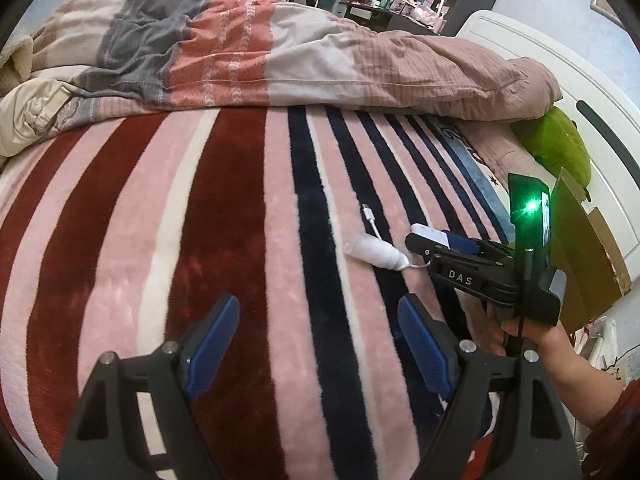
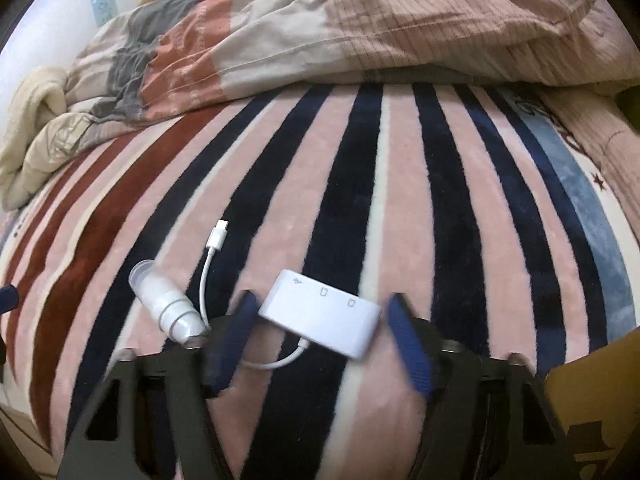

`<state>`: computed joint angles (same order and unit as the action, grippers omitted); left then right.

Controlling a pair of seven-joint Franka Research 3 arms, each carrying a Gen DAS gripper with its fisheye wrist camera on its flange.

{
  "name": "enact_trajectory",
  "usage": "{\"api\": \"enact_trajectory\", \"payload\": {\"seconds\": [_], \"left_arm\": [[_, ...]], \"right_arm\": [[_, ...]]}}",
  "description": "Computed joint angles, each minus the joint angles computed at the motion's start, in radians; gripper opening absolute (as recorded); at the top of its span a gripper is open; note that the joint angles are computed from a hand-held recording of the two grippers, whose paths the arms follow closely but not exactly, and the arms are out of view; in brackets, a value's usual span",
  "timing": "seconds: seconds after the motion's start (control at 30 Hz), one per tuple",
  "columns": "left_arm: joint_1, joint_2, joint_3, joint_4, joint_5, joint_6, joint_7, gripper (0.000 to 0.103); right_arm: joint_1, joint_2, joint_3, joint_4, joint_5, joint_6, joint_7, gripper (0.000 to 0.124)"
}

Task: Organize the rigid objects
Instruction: 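Return the right gripper and grasp the white card reader with cable, then carry the card reader into the cardboard box and open the right gripper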

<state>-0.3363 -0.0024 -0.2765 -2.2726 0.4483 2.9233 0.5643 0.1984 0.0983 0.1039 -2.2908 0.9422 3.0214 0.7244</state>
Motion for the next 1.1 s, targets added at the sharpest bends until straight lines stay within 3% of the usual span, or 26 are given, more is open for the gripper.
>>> {"api": "enact_trajectory", "payload": {"seconds": [0.07,0.2,0.33,0.47,0.5,0.63,0.8,0.93,1.1], "left_arm": [[-0.003,-0.003,-0.003,0.001,-0.007,0.002,0.008,0.079],[-0.011,-0.008,-0.008,0.009,-0.029,0.001,0.031,0.079],[-0.024,-0.022,-0.017,0.013,-0.065,0.016,0.076,0.079],[-0.038,-0.056,-0.019,-0.009,-0.12,0.081,0.109,0.079],[-0.046,-0.066,-0.014,-0.021,-0.168,0.11,0.129,0.077],[-0.14,-0.088,0.044,-0.039,-0.432,0.186,0.318,0.043],[-0.154,-0.072,0.019,0.025,-0.483,0.179,0.374,0.016],[-0.121,-0.015,-0.033,0.131,-0.353,0.145,0.296,0.012],[-0.136,0.104,-0.067,0.321,-0.259,0.046,0.287,0.012]], "right_arm": [[-0.003,-0.012,0.005,-0.003,0.029,-0.003,-0.034,0.056],[0.012,-0.093,0.008,-0.039,0.195,-0.008,-0.24,0.056],[0.058,-0.204,-0.04,-0.077,0.266,-0.103,-0.346,0.056],[0.097,-0.326,-0.087,-0.12,0.273,-0.202,-0.381,0.056],[0.105,-0.359,-0.098,-0.132,0.273,-0.224,-0.391,0.056],[0.134,-0.482,-0.132,-0.192,0.271,-0.263,-0.428,0.056],[0.152,-0.605,-0.184,-0.252,0.273,-0.269,-0.467,0.056],[0.136,-0.665,-0.221,-0.274,0.242,-0.279,-0.453,0.056],[0.088,-0.701,-0.272,-0.28,0.18,-0.286,-0.419,0.056]]}}
